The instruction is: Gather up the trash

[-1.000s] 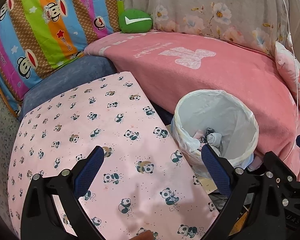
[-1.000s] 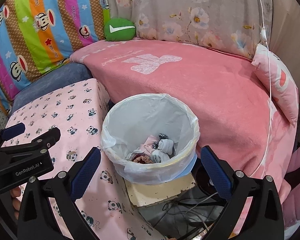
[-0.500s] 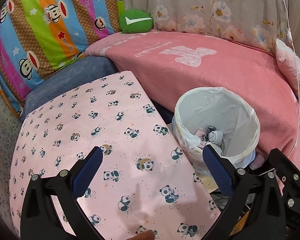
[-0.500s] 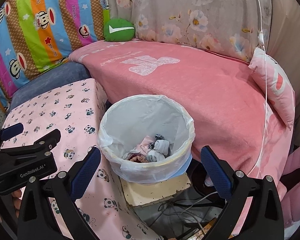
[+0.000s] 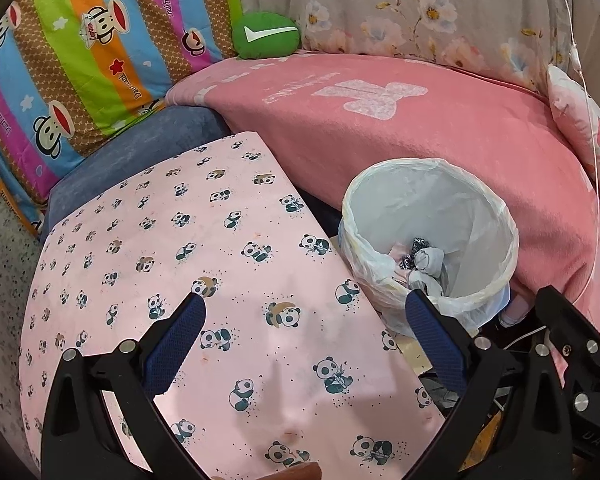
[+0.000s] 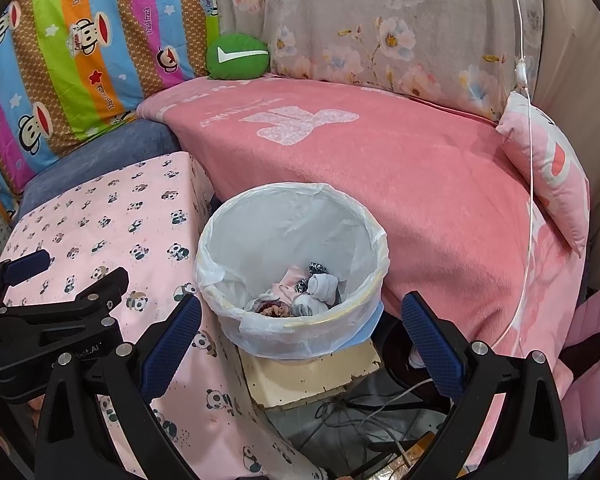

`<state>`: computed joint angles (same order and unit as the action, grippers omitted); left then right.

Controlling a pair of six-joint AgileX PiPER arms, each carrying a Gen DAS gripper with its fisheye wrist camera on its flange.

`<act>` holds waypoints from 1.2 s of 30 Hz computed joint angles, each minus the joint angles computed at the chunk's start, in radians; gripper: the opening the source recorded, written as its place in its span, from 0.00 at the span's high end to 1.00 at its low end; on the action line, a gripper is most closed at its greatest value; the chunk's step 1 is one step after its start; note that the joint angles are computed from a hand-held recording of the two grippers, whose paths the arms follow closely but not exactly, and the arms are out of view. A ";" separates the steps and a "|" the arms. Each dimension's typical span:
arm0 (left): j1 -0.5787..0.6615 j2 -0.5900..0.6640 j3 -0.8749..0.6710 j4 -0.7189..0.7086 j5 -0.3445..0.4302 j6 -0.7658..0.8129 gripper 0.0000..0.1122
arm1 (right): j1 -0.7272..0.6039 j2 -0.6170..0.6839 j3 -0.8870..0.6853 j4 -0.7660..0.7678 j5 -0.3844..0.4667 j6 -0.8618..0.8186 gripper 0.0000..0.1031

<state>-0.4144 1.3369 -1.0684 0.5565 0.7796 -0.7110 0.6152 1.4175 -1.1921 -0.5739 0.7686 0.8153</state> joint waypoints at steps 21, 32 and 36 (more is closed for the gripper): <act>0.003 0.001 0.004 -0.029 0.018 -0.024 0.15 | -0.022 0.014 -0.003 0.013 -0.001 -0.021 0.04; 0.003 -0.002 0.006 -0.036 0.025 -0.025 0.15 | -0.018 0.012 0.005 0.006 -0.003 -0.013 0.04; -0.001 -0.004 0.008 -0.031 0.026 -0.030 0.15 | -0.014 0.010 0.007 0.000 0.000 -0.006 0.04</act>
<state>-0.4156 1.3334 -1.0609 0.5255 0.8056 -0.7414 0.6008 1.4273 -1.1847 -0.5741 0.7683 0.8096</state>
